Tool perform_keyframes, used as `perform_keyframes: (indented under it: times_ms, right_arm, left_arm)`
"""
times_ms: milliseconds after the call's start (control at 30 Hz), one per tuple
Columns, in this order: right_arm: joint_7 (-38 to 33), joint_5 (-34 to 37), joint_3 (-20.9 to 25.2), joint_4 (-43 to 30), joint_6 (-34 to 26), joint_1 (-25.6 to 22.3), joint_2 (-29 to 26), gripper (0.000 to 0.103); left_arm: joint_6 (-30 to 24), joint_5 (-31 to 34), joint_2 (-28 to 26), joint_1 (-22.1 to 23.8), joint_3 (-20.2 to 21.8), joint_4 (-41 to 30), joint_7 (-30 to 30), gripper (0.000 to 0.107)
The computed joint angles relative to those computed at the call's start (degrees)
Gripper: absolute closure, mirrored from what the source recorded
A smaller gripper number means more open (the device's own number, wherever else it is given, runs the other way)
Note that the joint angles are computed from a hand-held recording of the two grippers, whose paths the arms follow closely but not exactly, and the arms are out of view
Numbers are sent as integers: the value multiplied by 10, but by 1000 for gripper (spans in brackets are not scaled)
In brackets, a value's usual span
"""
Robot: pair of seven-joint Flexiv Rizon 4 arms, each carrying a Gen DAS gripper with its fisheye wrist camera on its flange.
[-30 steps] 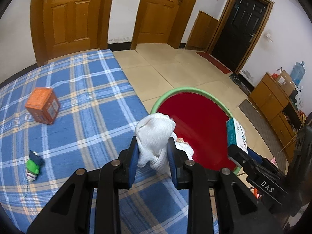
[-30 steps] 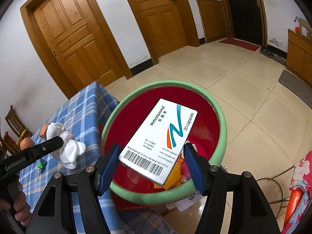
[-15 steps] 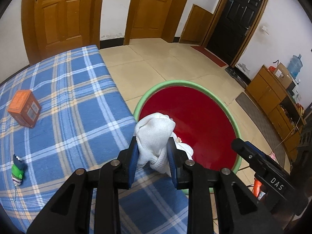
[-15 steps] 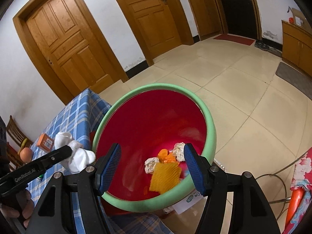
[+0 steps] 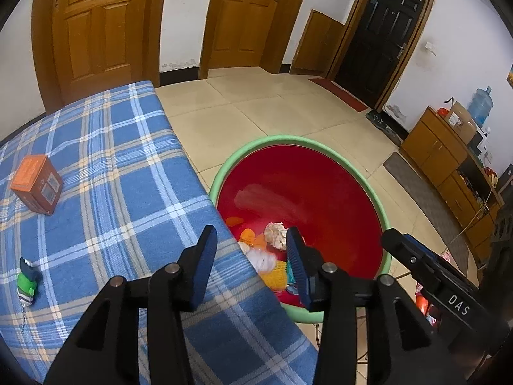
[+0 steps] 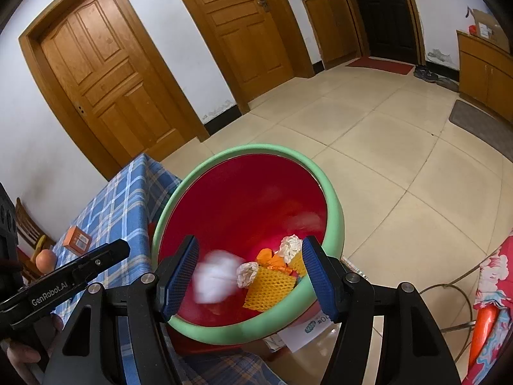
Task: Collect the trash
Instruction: 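Open the right tool to drop the box while the left tool releases the cloth, then move the left tool to the small green toy and grasp it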
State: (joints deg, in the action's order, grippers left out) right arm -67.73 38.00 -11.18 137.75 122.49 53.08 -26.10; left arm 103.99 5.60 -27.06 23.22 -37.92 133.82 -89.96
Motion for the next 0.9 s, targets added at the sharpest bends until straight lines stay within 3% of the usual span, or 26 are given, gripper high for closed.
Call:
perform_keyframes:
  times_ms: [400, 900]
  right_arm:
    - [-9, 9, -3, 0, -6, 23, 13, 35]
    - [-17, 26, -71, 1, -38, 113, 27, 32]
  left_arm:
    - [19, 16, 37, 38, -2, 39, -32, 62]
    - [38, 56, 85, 122, 0, 91, -76, 62]
